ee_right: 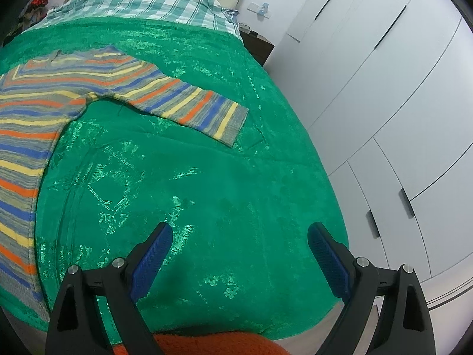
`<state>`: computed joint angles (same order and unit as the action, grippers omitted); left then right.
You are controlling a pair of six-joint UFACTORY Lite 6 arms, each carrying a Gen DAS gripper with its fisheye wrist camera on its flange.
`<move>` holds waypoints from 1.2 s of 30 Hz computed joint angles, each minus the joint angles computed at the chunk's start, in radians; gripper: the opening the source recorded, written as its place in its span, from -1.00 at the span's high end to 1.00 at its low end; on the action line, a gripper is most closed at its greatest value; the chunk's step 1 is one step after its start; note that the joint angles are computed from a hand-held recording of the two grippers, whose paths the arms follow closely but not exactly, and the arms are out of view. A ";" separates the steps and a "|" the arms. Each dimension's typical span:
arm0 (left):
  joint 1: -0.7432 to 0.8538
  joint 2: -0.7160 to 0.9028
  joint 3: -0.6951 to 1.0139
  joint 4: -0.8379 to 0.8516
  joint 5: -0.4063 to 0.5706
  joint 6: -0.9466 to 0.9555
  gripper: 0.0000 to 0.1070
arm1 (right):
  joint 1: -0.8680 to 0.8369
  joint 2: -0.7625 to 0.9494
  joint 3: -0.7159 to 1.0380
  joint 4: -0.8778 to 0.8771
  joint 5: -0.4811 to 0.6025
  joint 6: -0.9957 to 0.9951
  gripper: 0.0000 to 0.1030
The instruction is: Fold small clothes
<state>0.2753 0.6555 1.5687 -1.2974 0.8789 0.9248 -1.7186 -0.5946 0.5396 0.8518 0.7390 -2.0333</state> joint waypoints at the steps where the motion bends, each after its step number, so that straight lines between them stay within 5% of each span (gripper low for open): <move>1: -0.010 -0.006 0.002 0.052 -0.050 -0.035 -0.11 | 0.003 -0.005 -0.004 0.002 -0.003 -0.004 -0.78; 4: -0.026 0.007 0.017 0.264 -0.217 -0.246 -0.24 | 0.006 -0.010 -0.010 0.000 -0.006 -0.012 -0.78; 7: -0.035 0.088 0.075 0.446 -0.210 -0.420 -0.14 | 0.001 -0.013 -0.014 0.007 -0.003 -0.018 -0.78; 9: -0.044 0.099 0.070 0.442 -0.193 -0.392 0.22 | 0.006 -0.012 -0.013 0.005 -0.009 -0.010 -0.78; 10: -0.055 0.077 0.045 0.448 -0.218 -0.383 0.68 | 0.011 -0.013 -0.014 0.001 -0.014 -0.005 -0.78; 11: -0.062 0.074 0.042 0.439 -0.236 -0.374 0.91 | 0.016 -0.015 -0.017 -0.003 -0.018 -0.001 -0.78; 16: -0.112 0.069 0.036 0.661 -0.411 -0.615 0.93 | 0.024 -0.032 -0.029 -0.004 -0.030 -0.004 -0.78; 23: -0.188 0.110 0.079 1.074 -0.470 -0.956 0.92 | 0.024 -0.018 -0.021 -0.004 -0.030 0.001 -0.78; 27: -0.185 0.039 0.010 1.122 -0.469 -1.013 0.50 | 0.023 -0.009 -0.015 0.002 -0.023 0.006 -0.78; 29: -0.191 -0.036 -0.062 1.198 -0.491 -1.110 -0.42 | 0.012 0.001 -0.004 0.008 -0.007 0.003 -0.78; 32: -0.203 -0.280 -0.325 1.259 -0.602 -1.162 -0.65 | -0.018 0.023 0.017 0.019 0.032 -0.005 -0.78; 36: -0.293 -0.605 -0.639 1.312 -0.610 -1.206 -0.75 | -0.073 0.058 0.052 0.043 0.101 -0.022 -0.78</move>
